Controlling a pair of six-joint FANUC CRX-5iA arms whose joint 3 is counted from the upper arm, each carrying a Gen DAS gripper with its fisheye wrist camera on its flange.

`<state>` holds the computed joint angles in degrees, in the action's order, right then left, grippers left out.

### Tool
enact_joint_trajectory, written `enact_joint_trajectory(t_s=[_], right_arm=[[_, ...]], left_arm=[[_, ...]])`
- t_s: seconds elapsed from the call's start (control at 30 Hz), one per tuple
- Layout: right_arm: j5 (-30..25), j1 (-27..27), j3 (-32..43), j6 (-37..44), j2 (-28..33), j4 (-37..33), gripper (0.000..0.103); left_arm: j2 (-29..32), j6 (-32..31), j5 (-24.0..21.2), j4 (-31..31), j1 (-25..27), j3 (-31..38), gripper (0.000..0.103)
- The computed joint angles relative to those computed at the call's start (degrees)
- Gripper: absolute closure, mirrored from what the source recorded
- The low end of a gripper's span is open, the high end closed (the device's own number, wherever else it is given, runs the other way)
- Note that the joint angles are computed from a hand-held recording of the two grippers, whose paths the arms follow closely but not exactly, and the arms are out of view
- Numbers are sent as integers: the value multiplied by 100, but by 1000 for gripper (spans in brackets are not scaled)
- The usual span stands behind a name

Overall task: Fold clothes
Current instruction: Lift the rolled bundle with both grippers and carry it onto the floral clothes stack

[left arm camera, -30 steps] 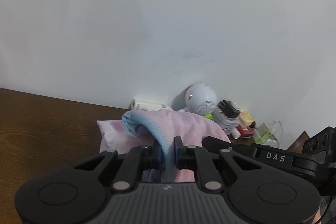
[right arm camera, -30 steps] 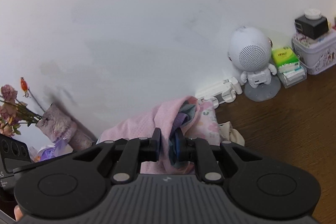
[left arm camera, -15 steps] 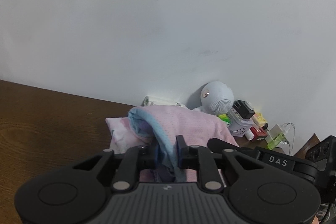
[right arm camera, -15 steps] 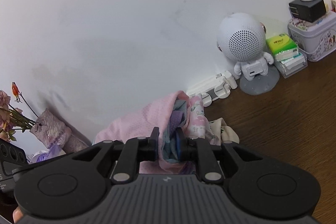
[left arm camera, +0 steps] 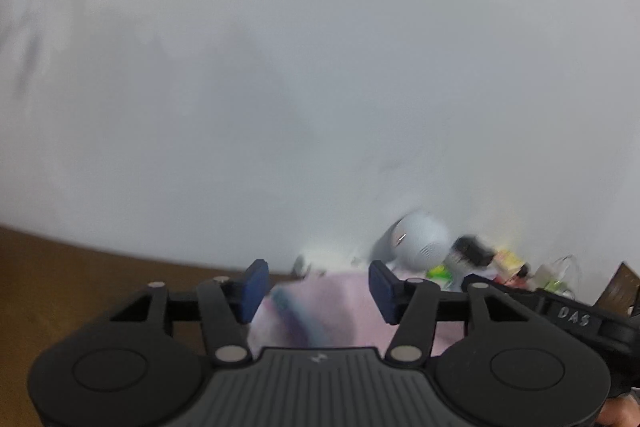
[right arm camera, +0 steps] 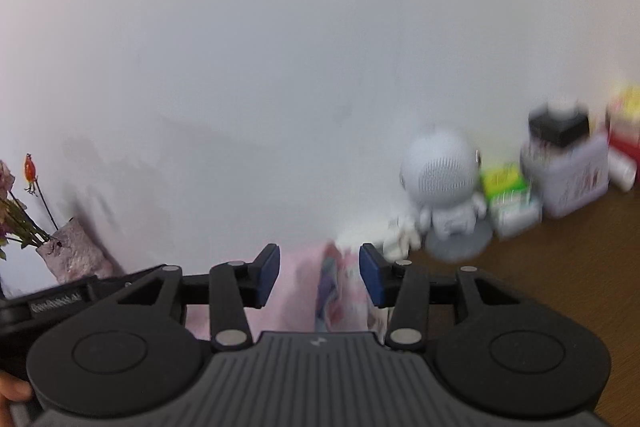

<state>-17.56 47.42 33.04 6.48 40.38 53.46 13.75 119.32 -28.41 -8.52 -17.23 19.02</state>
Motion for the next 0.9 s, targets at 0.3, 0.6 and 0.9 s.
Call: enact_joint_trajectory(t_s=[0.3, 0.6, 0.9], right_arm=[[-1678, 439, 2682, 3158, 1343, -1960, 70], [-1479, 483, 2145, 2700, 1238, -1261, 71], [-461, 321, -554, -454, -74, 1823, 21]], left_arm=[[561, -191, -626, 128, -70, 493, 94], [513, -37, -426, 19, -52, 323, 78], [-400, 2053, -259, -2594, -605, -425, 4]])
